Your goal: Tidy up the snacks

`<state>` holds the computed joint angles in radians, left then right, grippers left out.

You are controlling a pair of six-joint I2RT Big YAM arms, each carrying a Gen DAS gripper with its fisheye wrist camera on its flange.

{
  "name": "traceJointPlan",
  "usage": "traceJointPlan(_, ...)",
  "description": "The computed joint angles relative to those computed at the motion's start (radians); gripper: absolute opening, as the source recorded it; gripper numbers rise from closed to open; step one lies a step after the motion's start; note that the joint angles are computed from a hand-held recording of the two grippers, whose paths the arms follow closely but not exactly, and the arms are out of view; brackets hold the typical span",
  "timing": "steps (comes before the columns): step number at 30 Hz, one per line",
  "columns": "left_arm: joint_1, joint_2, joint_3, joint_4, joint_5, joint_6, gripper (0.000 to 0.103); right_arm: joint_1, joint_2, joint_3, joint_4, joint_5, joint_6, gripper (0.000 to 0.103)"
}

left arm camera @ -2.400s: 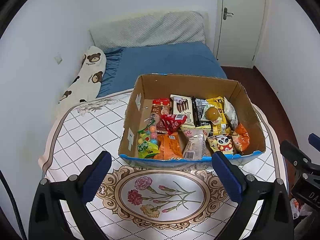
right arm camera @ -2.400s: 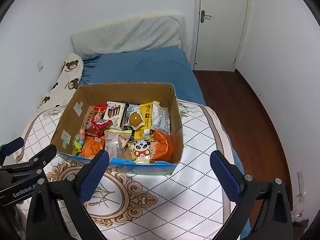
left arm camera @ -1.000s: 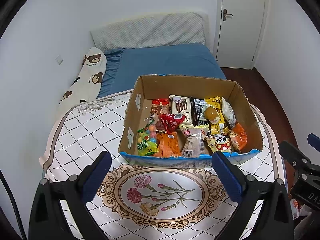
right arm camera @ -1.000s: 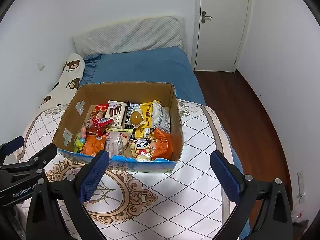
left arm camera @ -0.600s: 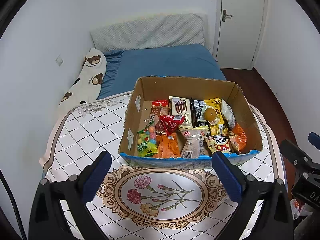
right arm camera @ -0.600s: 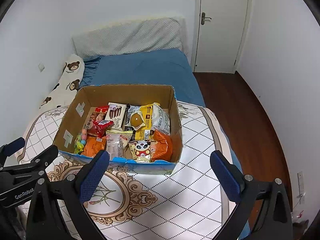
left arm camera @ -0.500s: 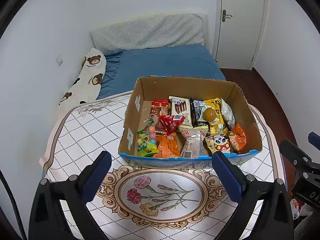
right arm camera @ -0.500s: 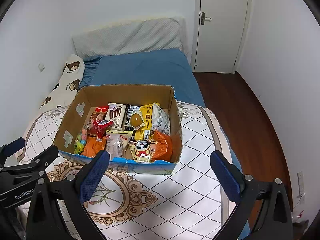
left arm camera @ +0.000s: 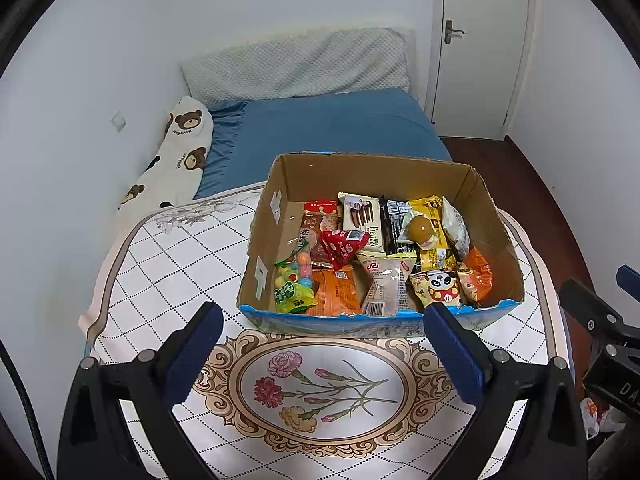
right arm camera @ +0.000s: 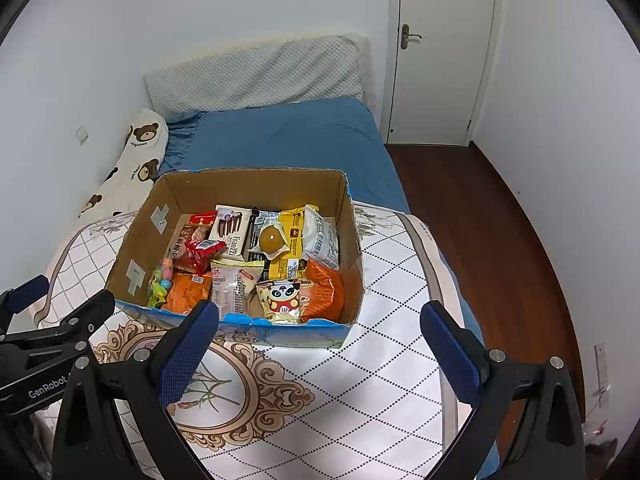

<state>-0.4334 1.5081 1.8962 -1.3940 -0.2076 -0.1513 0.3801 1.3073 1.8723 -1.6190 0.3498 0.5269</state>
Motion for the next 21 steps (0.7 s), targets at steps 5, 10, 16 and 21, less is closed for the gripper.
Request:
traceJointPlan(5,0.0,0.001,0.004,-0.003,-0.003,0.0,0.103,0.001,-0.002,0.0,-0.002,-0.001,0.003,0.103)
traceJointPlan(10,-0.001,0.002,0.008,-0.005,-0.004,0.0,0.103,0.001,-0.001,0.001,-0.003,0.001,0.004,0.103)
traceJointPlan(16,-0.001,0.003,0.01,-0.008,-0.003,-0.003,0.103,0.001,-0.002,-0.002,-0.002,-0.001,0.004,0.103)
traceJointPlan(21,-0.001,0.008,0.026,-0.018,-0.001,0.0,0.103,0.007,-0.008,-0.007,-0.01,0.004,0.018,0.103)
